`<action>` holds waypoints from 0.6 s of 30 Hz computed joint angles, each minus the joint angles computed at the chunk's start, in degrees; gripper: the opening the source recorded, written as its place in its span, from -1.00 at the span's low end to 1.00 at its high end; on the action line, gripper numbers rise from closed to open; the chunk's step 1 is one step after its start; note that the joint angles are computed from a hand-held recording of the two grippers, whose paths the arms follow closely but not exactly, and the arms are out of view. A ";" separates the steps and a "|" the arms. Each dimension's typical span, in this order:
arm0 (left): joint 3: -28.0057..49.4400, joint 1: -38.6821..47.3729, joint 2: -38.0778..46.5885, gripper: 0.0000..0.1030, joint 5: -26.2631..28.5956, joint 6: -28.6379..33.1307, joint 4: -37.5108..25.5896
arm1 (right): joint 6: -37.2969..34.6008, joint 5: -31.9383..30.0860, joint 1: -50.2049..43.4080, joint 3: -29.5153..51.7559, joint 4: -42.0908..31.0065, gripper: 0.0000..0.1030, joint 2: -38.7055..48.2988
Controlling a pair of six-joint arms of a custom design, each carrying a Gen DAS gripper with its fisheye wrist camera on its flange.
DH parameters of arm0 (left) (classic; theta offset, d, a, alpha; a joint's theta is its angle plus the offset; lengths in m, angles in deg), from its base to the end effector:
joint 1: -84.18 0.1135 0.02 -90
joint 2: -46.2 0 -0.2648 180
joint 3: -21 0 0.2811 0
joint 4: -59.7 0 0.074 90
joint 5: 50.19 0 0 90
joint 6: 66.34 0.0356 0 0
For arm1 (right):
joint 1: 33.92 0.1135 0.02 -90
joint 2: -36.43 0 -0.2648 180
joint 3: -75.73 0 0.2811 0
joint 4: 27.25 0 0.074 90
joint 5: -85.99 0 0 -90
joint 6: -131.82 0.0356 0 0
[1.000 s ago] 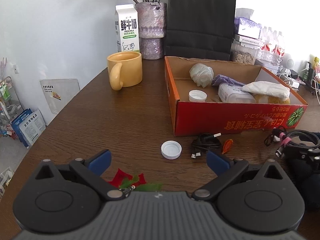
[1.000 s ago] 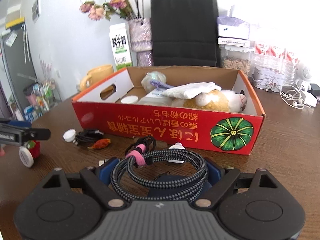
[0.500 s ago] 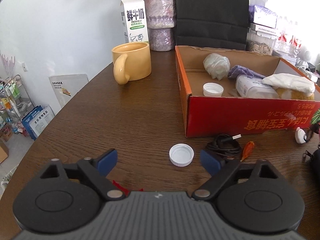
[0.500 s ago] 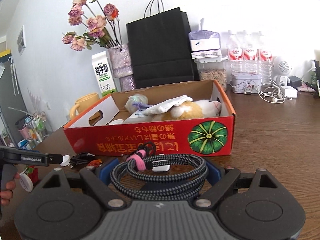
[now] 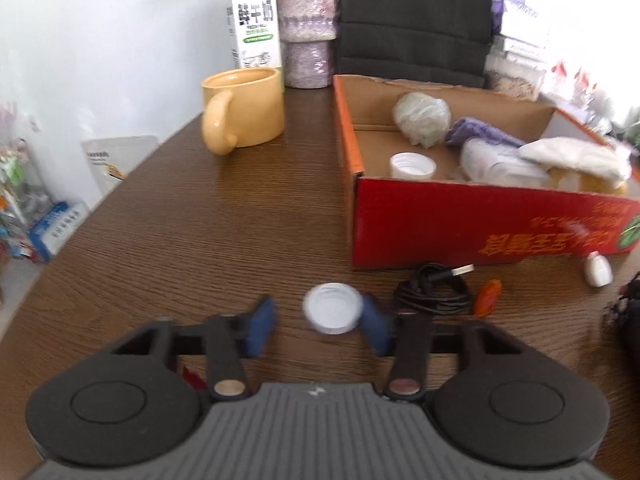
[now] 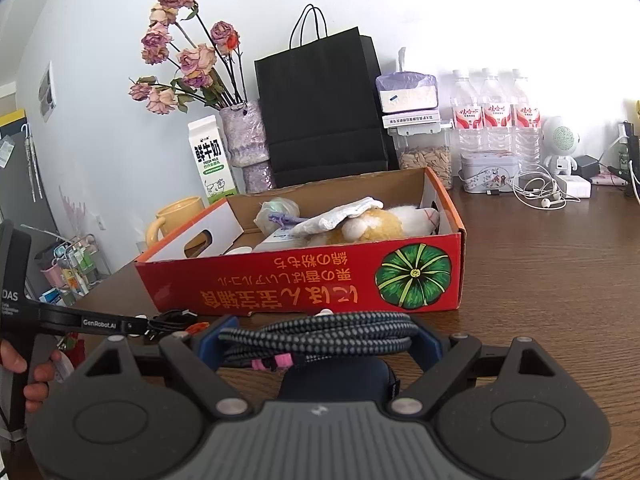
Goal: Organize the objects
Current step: 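Lift the coiled cable with the right gripper while the left grasps the white bottle cap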
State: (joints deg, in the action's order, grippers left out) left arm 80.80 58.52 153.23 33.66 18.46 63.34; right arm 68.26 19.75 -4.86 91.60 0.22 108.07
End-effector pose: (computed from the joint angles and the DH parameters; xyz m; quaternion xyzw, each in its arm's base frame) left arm 0.3331 -0.1558 0.0849 0.1422 0.9069 -0.0572 0.3924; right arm 0.1718 0.0790 0.0819 0.0863 0.8423 0.0772 0.5264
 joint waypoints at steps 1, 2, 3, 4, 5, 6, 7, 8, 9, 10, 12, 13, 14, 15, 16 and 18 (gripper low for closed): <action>-0.35 0.07 -0.28 -0.43 0.49 0.01 0.35 | -0.01 0.07 0.07 0.01 0.14 0.71 0.15; -0.75 -0.01 -0.53 -0.43 0.66 0.05 0.83 | -0.03 0.12 0.13 -0.02 0.16 0.71 0.16; -1.29 -0.11 -0.83 -0.43 0.65 0.01 1.51 | -0.07 0.19 0.20 -0.04 0.25 0.71 0.21; -1.83 -0.21 -1.17 -0.43 0.55 -0.20 2.16 | -0.10 0.32 0.32 -0.06 0.34 0.71 0.26; -2.21 -0.37 -1.51 -0.43 0.20 -0.47 2.50 | -0.11 0.56 0.52 -0.07 0.44 0.71 0.32; -2.65 -0.55 -1.99 -0.43 -0.12 -0.61 2.83 | -0.12 0.85 0.77 -0.14 0.64 0.71 0.38; -3.19 -0.65 -2.48 -0.43 -0.22 -0.76 3.33 | -0.12 1.14 1.06 -0.23 0.86 0.71 0.42; -3.71 -0.72 -3.06 -0.43 -0.36 -0.99 3.64 | -0.18 1.30 1.20 -0.38 0.97 0.71 0.26; -4.30 -0.78 -3.65 -0.43 -0.38 -1.17 4.07 | -0.17 1.58 1.46 -0.49 1.04 0.71 0.11; -4.88 -0.88 -4.26 -0.43 -0.37 -1.30 4.52 | -0.17 1.85 1.70 -0.58 1.04 0.71 -0.08; -6.09 -1.08 -5.82 -0.43 -0.30 -1.59 5.33 | -0.14 2.24 2.05 -0.70 1.00 0.71 -0.40; -6.67 -1.20 -6.56 -0.43 -0.15 -1.71 5.71 | -0.03 2.84 2.50 -0.76 0.89 0.71 -0.59; -7.23 -1.37 -7.43 -0.43 -0.10 -1.85 6.00 | 0.04 3.21 2.77 -0.82 0.81 0.71 -0.79; -7.64 -1.54 -8.14 -0.43 -0.09 -1.96 6.27 | 0.12 3.49 2.98 -0.91 0.80 0.71 -1.03; -8.13 -1.66 -8.94 -0.43 0.10 -1.97 6.64 | 0.08 3.68 3.15 -1.09 0.69 0.71 -1.54; -8.99 -1.93 -10.39 -0.43 0.39 -2.05 7.45 | -0.12 4.13 3.46 -1.05 -0.06 0.71 -2.53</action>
